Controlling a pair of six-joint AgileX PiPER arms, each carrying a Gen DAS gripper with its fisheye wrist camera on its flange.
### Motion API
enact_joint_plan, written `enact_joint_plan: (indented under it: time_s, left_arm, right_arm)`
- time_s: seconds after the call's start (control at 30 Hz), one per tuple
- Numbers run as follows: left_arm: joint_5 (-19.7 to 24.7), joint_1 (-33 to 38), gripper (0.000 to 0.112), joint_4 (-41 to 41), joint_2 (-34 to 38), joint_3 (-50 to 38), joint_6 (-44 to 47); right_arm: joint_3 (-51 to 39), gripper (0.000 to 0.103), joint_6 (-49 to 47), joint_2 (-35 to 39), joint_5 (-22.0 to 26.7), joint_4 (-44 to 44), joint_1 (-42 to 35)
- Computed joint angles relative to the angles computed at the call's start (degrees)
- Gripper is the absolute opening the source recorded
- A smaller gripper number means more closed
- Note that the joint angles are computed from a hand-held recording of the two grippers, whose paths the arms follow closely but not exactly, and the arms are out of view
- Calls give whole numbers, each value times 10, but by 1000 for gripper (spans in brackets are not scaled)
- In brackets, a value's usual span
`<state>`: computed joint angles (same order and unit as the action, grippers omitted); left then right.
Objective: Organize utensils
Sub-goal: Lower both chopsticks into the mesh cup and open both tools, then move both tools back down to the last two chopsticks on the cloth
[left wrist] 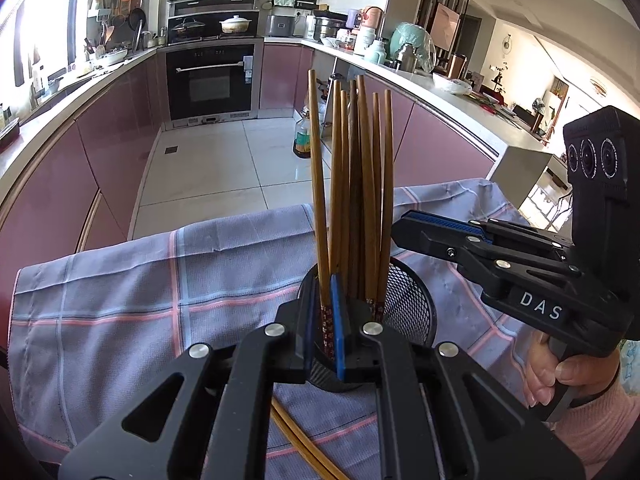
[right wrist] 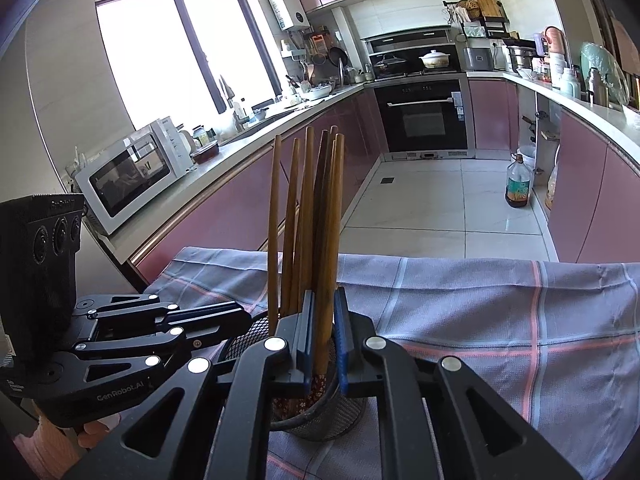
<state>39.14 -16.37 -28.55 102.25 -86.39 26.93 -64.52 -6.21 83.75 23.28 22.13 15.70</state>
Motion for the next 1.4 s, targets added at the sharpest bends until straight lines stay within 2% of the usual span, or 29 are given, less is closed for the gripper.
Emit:
enact_joint_plan:
  time_s: [0.07, 0.2, 0.5, 0.6, 0.77, 0.97, 1.1, 1.17, 1.4]
  left_arm:
    - [-5, 4, 8, -13, -6, 12, 9]
    - [-20, 14, 8, -48, -21, 45, 34]
    - [-71, 21, 24, -76, -77, 131, 53]
    - [-90, 24, 29, -81, -100, 163, 59]
    - [-97, 35, 33, -98, -136, 202, 72]
    - [-115, 35, 37, -75, -169, 248, 49]
    - [-132, 40, 41, -74, -191, 292, 48]
    - [-132, 48, 42, -81, -196, 313, 57]
    - [-140, 74, 42, -100, -179, 371, 81]
  right_arm:
    - [5, 17, -8, -3, -1, 6, -1]
    - [24, 19, -31, -19, -6, 26, -1]
    - [48, 27, -43, -56, -10, 26, 11]
    - [58, 31, -24, -71, -16, -1, 24]
    - [89, 32, -43, -100, -23, 13, 42]
    - [121, 33, -53, -122, -16, 21, 75]
    - [135, 37, -56, -109, -7, 26, 102]
    - [140, 37, -29, -95, -8, -3, 123]
    - [134, 37, -25, -21, 6, 11, 162]
